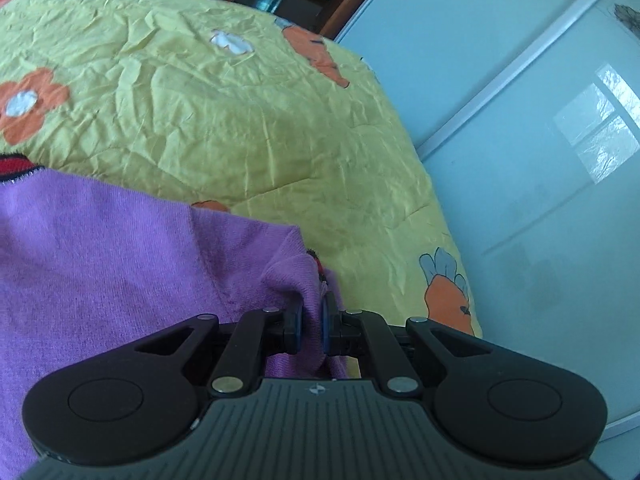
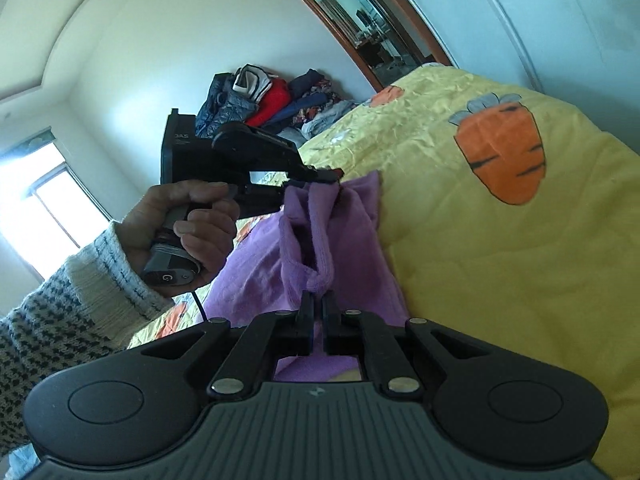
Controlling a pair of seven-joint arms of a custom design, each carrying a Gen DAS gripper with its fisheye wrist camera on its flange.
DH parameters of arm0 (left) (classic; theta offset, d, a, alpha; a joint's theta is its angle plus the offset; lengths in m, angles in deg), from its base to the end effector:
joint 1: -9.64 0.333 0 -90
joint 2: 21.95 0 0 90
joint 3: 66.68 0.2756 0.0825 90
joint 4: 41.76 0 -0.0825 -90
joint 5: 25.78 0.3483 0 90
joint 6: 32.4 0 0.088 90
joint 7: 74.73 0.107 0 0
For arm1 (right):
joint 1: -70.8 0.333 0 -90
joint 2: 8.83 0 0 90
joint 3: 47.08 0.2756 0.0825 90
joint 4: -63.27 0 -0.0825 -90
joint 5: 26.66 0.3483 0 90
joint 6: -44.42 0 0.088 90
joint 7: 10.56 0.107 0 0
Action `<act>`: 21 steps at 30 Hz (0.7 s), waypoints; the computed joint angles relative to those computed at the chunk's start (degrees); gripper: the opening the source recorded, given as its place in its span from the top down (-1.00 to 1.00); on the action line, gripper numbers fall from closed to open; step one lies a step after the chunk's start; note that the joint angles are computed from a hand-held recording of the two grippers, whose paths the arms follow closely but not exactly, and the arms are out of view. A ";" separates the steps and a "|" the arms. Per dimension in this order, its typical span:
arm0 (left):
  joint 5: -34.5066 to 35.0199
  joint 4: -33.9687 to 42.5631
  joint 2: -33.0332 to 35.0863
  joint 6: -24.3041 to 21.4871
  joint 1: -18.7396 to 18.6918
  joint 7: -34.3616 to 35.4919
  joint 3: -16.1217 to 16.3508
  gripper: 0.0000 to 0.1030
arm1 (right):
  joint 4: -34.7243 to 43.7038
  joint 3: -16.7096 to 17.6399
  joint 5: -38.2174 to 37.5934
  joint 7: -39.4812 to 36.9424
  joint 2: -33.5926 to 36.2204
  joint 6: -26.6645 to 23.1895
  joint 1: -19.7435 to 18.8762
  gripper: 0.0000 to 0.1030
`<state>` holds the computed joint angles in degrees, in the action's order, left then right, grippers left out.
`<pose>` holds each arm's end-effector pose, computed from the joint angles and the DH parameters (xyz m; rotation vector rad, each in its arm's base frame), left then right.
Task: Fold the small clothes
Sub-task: 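Lift the held sweater edge with both grippers, then fold the lifted edge over the sweater and open both grippers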
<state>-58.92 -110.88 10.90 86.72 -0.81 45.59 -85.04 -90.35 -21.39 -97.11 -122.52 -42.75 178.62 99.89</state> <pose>0.6195 -0.3057 0.4789 1.0784 -2.4643 1.0286 0.2348 0.2982 0.4174 -0.6034 1.9350 -0.5933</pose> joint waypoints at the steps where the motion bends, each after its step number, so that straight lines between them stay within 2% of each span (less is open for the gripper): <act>1: -0.51 -1.70 -1.13 1.04 0.21 1.33 -0.33 0.82 | -0.48 -0.04 -0.09 0.57 -0.31 0.23 0.08 0.94; 8: -1.01 -10.41 -6.15 6.71 -1.01 6.28 -0.32 0.81 | -1.55 -0.40 1.34 0.66 -0.05 0.75 0.60 0.94; 10: -0.22 -10.55 -5.97 6.66 -1.76 5.65 -0.02 0.79 | -1.63 -1.09 3.19 -0.96 0.25 1.06 1.03 0.94; 11: 1.39 -9.54 -5.22 5.94 -2.53 5.11 0.35 0.73 | -1.94 -2.78 3.78 -2.80 0.39 3.45 1.14 0.91; 12: 2.20 -9.08 -4.73 5.77 -2.89 4.99 0.50 0.67 | -2.52 -2.57 3.67 -1.64 -0.16 4.17 0.64 0.90; 13: 2.04 -9.03 -4.62 5.78 -2.67 5.32 0.38 0.57 | -2.99 -2.14 4.00 -1.11 -1.03 4.14 0.45 0.89; 14: 1.42 -8.25 -4.29 4.58 -2.08 5.44 0.17 0.50 | -3.19 -2.72 5.28 -3.76 -1.85 4.38 0.92 0.88; 15: 0.12 -7.65 -4.27 3.21 -1.10 5.38 -0.09 0.33 | -3.13 -2.54 7.17 -7.04 -2.72 3.06 1.45 0.88; 16: -2.18 -8.28 -5.18 2.70 0.33 5.84 -0.48 0.25 | -3.07 -1.74 9.04 -9.16 -3.85 0.90 1.79 0.87; 17: -5.09 -10.04 -6.90 3.22 1.97 6.89 -0.80 0.06 | -3.72 -1.75 9.38 -10.57 -5.40 0.78 1.82 0.87; 18: -8.35 -12.66 -9.18 4.04 3.88 8.83 -0.92 -0.18 | -4.95 -2.68 8.47 -12.42 -7.40 2.47 1.60 0.87; 20: -15.42 -18.70 -14.30 5.21 7.65 13.28 -0.26 -0.49 | -6.78 -3.84 7.28 -15.36 -10.59 4.66 -0.11 0.87; 21: -18.92 -21.71 -16.73 4.68 9.43 15.21 0.59 -0.58 | -8.17 -5.04 4.59 -15.57 -12.44 7.97 -1.92 0.87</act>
<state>-77.84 -132.59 -5.83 91.40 8.63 60.81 -84.45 -98.52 -26.43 -92.52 -138.10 -55.19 186.58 97.97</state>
